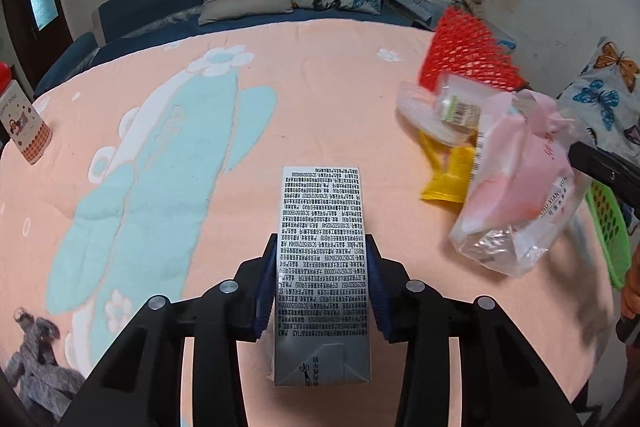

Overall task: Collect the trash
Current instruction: 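Carry the clear bag over the green basket with the right gripper and release it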

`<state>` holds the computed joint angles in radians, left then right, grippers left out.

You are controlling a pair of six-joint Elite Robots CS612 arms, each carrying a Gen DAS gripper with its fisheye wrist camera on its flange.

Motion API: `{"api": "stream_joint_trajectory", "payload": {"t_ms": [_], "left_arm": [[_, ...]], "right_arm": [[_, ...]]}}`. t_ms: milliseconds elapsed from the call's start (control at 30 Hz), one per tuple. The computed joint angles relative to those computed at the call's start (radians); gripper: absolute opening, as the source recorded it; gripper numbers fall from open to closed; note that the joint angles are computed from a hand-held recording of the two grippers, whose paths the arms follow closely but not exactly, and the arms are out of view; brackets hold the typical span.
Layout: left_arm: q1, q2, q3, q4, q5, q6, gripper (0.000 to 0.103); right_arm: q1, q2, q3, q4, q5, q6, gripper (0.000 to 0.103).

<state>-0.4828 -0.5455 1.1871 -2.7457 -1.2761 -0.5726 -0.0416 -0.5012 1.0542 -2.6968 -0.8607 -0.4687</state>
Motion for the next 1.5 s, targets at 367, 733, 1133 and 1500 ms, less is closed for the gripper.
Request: {"api": "stream_joint_trajectory", "payload": {"t_ms": [367, 733, 1133, 1500], "left_arm": [[-0.057, -0.006, -0.005, -0.105, -0.029, 0.063, 0.039], [-0.107, 0.053, -0.143, -0.078, -0.093, 0.161, 0.039], [-0.144, 0.123, -0.302, 0.001, -0.134, 0.231, 0.039], [-0.167, 0.205, -0.485, 0.097, -0.168, 0.285, 0.039]], "right_arm": [[-0.072, -0.086, 0.165, -0.145, -0.041, 0.046, 0.025], [-0.149, -0.119, 0.251, -0.250, -0.114, 0.108, 0.025], [-0.202, -0.121, 0.271, -0.313, -0.199, 0.162, 0.025], [-0.233, -0.094, 0.237, -0.287, -0.328, 0.202, 0.026]]}}
